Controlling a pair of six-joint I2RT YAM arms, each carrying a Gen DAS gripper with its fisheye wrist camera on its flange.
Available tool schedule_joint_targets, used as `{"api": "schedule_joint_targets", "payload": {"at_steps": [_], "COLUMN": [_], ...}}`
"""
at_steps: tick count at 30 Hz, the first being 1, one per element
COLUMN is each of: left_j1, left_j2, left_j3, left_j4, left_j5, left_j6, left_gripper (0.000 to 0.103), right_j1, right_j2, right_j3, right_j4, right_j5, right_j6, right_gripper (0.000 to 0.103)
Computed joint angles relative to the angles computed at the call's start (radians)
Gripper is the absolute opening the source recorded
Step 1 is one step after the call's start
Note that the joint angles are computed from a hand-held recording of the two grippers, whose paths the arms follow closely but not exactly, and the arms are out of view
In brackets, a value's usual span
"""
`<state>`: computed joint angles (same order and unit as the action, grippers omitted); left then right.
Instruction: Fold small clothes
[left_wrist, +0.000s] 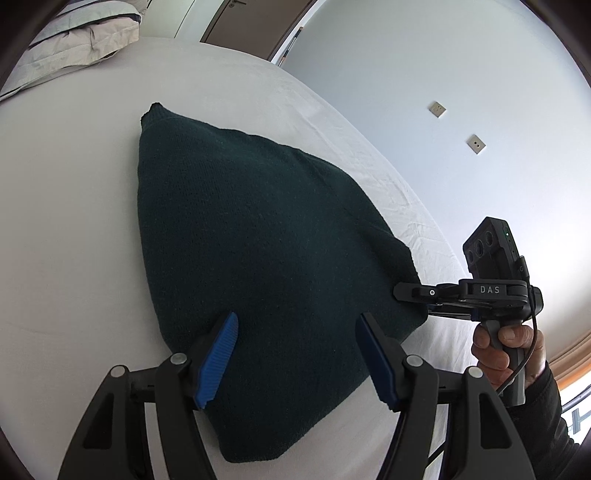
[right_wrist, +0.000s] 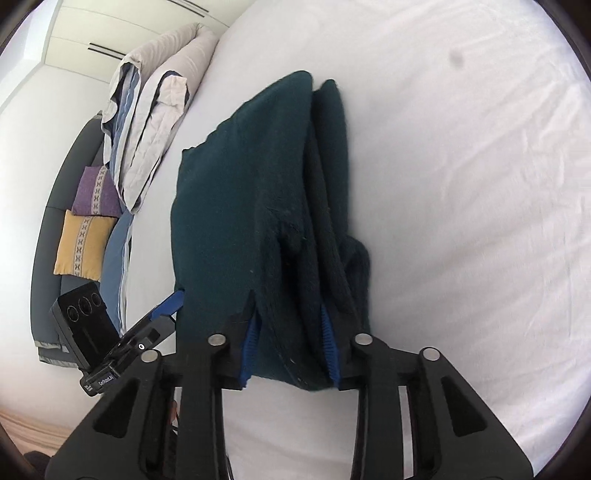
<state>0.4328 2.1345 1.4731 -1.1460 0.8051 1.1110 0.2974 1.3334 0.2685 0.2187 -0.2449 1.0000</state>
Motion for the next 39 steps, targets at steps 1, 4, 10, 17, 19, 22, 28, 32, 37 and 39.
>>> {"api": "schedule_joint_targets", "payload": {"at_steps": [1,4,10,17,19,22,28,32,37,39], "left_j1": [-0.004,-0.012,-0.007,-0.011,0.002,0.036,0.001,-0.079,-0.177,-0.203], "left_j2": [0.000,-0.019,-0.036,-0.065,-0.061,-0.050,-0.077,-0.066,-0.069,-0.015], "left_j3": [0.002,-0.012,-0.071,-0.125,-0.112,-0.059,0.003,0.009,-0.040,-0.007], "left_j4": [-0.001,0.003,0.039,0.102,0.075,-0.027,0.026,0.213,0.442,0.459], "left_j5": [-0.007,-0.031,-0.081,-0.100,-0.100,-0.073,-0.005,-0.012,-0.084,-0.104], "left_j6": [-0.004,-0.009,0.023,0.036,0.056,0.100,0.022,-0.170,-0.330,-0.344], "left_gripper": [0.068,0.068,0.068,0.068,0.068,0.067,0.067,0.067,0.068,0.068], "right_j1": [0.002,0.057,0.112,0.034,0.047,0.114,0.183,0.109,-0.018,-0.063], "right_j2": [-0.015,-0.103,-0.149,0.146,0.098,-0.133,-0.290,0.005,0.383,0.520], "right_j3": [-0.027,-0.075,-0.170,-0.226,-0.225,-0.147,0.089,0.273,0.550,0.645], "right_j4": [0.013,-0.009,0.081,0.473,0.420,0.050,-0.368,-0.178,-0.122,-0.106], "right_j5": [0.009,0.056,0.084,0.046,0.047,0.141,0.384,0.272,0.123,0.096], "right_j6": [0.023,0.089,0.178,0.155,0.151,0.171,0.067,-0.123,-0.193,-0.189], "right_gripper": [0.011,0.008,0.007,0.006,0.006,0.010,0.023,0.023,0.023,0.020]}}
